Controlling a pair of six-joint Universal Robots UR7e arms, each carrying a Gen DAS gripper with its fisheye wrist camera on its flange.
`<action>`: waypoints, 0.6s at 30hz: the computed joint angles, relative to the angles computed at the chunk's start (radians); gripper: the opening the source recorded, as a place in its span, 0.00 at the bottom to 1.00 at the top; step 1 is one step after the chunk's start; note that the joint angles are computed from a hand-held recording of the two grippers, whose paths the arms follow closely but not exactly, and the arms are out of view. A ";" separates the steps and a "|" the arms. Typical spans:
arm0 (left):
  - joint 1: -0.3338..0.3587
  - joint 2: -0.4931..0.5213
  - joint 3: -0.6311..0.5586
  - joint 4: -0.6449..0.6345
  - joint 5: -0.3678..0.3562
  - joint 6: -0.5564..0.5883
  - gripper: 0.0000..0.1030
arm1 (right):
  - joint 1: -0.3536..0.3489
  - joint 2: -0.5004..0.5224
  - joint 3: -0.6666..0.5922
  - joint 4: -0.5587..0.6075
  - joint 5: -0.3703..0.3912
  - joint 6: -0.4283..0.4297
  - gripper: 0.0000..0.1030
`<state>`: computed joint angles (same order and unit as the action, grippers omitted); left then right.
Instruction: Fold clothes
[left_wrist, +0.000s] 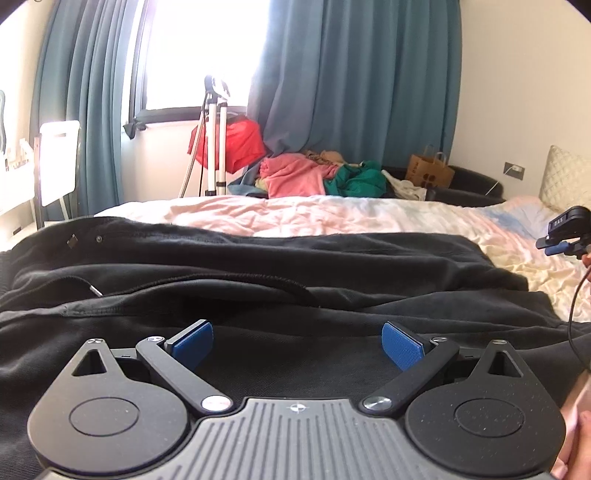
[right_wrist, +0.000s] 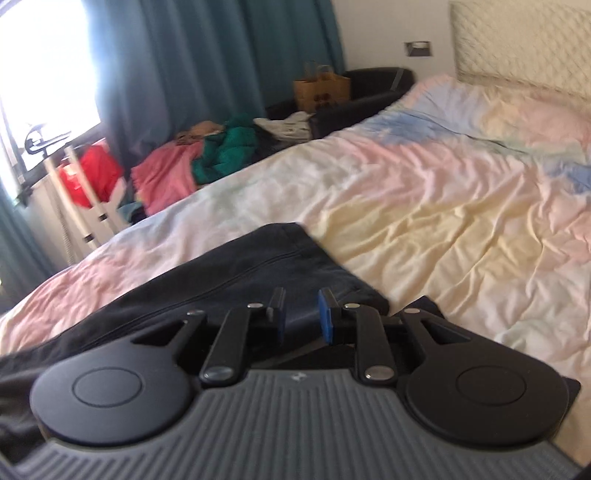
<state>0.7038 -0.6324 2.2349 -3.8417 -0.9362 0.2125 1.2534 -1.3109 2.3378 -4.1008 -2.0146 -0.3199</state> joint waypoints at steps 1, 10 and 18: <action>-0.008 -0.006 0.011 -0.010 0.002 -0.001 0.96 | 0.028 -0.009 0.025 -0.005 0.009 -0.009 0.23; -0.086 -0.076 0.107 -0.007 0.054 -0.037 0.96 | 0.255 0.048 0.189 -0.140 0.076 -0.066 0.23; -0.104 -0.101 0.143 -0.002 0.079 -0.090 0.97 | 0.257 0.186 0.235 -0.267 0.084 -0.147 0.23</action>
